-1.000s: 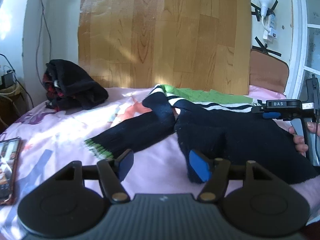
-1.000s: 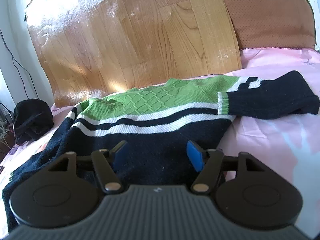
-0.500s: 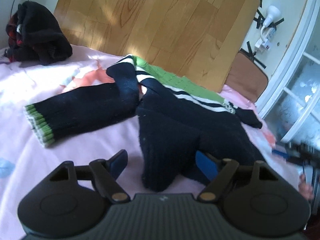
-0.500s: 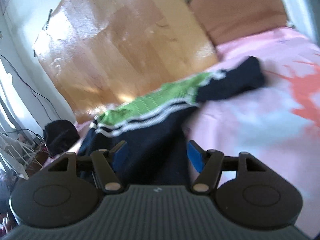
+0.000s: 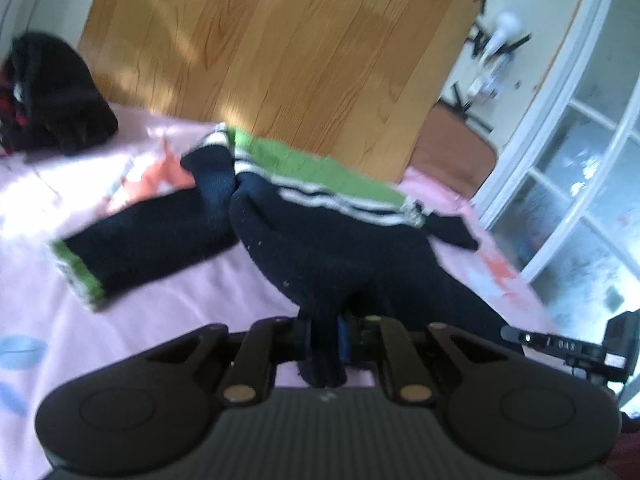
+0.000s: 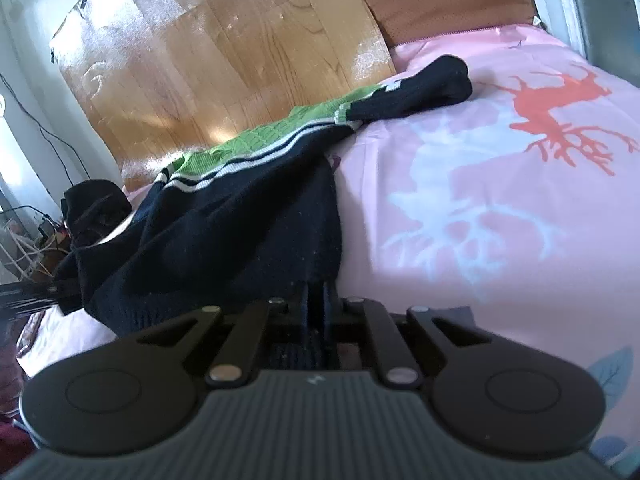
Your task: Fold small clothes
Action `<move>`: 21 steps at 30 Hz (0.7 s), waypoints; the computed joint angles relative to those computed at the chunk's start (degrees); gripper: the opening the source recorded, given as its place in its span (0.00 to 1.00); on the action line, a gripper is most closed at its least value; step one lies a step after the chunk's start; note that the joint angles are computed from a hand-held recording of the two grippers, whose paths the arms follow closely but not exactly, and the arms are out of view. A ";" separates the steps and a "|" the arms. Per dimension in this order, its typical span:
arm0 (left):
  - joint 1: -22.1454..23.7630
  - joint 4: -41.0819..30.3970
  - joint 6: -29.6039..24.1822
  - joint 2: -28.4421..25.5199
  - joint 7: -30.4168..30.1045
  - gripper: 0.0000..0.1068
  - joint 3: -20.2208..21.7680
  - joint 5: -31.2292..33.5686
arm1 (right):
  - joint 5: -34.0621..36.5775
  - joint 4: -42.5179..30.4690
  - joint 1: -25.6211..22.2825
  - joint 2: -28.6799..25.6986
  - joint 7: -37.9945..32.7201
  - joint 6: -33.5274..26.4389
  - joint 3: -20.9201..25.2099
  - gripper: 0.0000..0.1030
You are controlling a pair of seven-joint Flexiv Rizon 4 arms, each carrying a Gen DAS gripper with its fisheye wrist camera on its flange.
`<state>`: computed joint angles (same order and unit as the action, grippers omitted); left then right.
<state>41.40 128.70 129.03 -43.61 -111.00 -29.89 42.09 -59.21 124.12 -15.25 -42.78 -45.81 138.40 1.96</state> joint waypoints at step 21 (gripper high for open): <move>5.87 5.10 7.94 -4.51 2.29 0.37 4.16 -2.41 | 9.29 0.71 0.20 5.18 -8.06 -5.88 2.53 0.34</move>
<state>47.28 133.81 136.97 -48.13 -108.71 -25.73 39.68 -49.92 124.83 -15.05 -37.60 -53.87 132.52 4.49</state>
